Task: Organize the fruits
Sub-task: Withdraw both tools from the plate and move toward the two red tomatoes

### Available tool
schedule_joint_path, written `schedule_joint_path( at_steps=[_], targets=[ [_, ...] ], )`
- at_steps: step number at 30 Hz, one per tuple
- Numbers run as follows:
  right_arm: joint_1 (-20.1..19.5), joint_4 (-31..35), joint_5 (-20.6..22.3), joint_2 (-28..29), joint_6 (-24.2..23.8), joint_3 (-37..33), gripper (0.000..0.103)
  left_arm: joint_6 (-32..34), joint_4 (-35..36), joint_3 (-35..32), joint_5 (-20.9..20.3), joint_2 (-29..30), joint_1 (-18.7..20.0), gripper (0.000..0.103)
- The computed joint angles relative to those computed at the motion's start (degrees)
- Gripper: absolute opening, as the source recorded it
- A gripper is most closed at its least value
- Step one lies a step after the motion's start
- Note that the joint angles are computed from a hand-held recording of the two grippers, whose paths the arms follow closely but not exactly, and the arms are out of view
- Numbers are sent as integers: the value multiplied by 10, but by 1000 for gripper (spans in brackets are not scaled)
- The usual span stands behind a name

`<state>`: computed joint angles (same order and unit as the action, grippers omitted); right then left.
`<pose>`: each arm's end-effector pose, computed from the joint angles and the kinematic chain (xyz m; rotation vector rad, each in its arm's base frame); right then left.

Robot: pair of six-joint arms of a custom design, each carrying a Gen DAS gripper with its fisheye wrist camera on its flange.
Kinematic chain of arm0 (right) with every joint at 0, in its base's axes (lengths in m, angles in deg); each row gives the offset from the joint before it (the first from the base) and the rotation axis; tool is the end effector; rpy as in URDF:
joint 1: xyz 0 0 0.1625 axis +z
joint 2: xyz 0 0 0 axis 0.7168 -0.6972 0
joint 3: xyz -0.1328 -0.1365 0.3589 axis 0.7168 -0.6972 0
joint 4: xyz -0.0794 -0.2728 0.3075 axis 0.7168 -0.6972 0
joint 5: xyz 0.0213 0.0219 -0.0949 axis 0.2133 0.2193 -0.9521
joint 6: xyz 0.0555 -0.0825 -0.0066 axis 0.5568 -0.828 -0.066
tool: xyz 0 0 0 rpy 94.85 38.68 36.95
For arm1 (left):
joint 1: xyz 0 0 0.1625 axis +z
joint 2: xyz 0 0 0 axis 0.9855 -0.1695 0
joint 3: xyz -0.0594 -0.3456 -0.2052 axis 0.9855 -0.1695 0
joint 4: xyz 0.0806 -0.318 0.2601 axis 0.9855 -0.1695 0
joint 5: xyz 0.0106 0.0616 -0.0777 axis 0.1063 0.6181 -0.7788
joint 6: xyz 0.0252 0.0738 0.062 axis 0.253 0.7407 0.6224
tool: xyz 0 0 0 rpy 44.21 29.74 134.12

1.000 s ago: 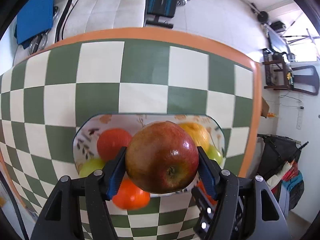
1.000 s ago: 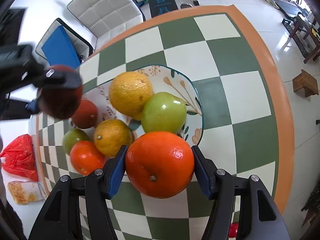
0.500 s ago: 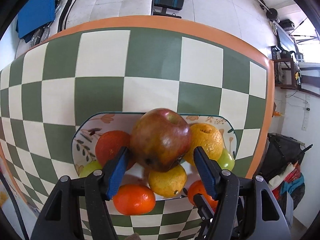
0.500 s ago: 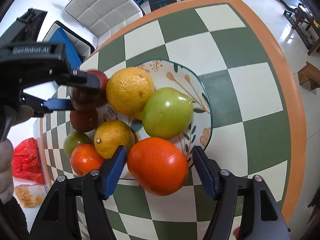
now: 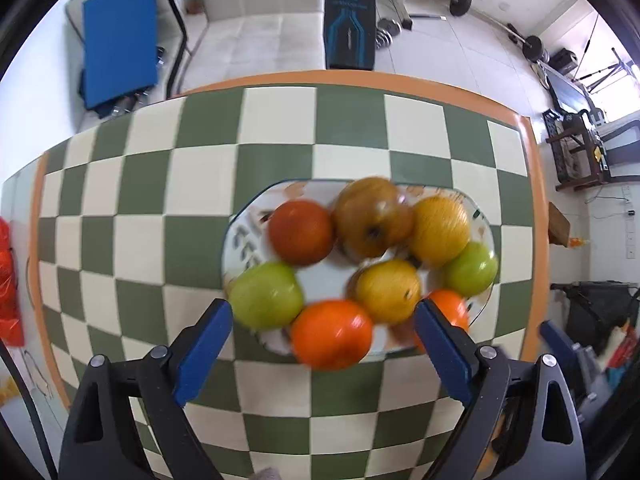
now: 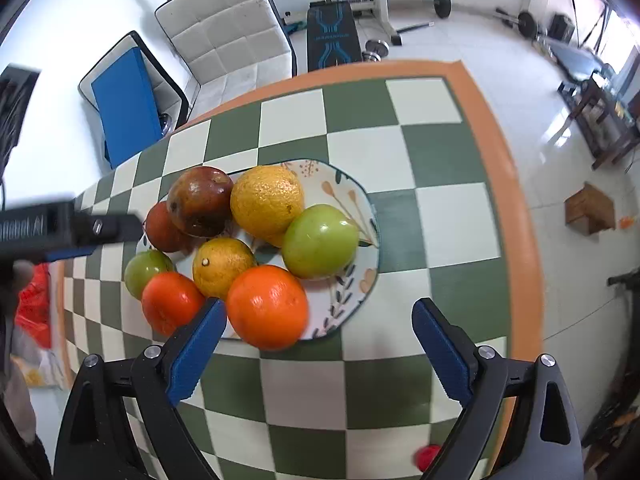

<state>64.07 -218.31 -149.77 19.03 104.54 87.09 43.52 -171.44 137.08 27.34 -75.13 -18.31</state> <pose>0.2696 -0.5697 0.0535 -0.6330 -2.3306 0.6696 -0.1740 -0.7296 0.1960 0.6948 2.3747 0.2118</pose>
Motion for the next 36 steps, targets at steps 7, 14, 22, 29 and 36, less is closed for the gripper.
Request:
schedule_joint_path(
  at_steps=[7,14,22,29,36],
  targets=[
    [33,41,-32,-9,24,2,96,47,-136,142,45,-100,-15,93],
    [80,76,-69,-22,57,8,96,77,-203,224,44,-181,-37,93],
    [146,134,-111,-41,101,4,96,75,-214,278,19,-269,-64,93],
    [211,193,-143,-47,146,-19,96,80,-208,301,12,-334,-96,93],
    [262,267,-174,-47,205,-46,96,74,-196,315,2,-386,-123,93]
  ],
)
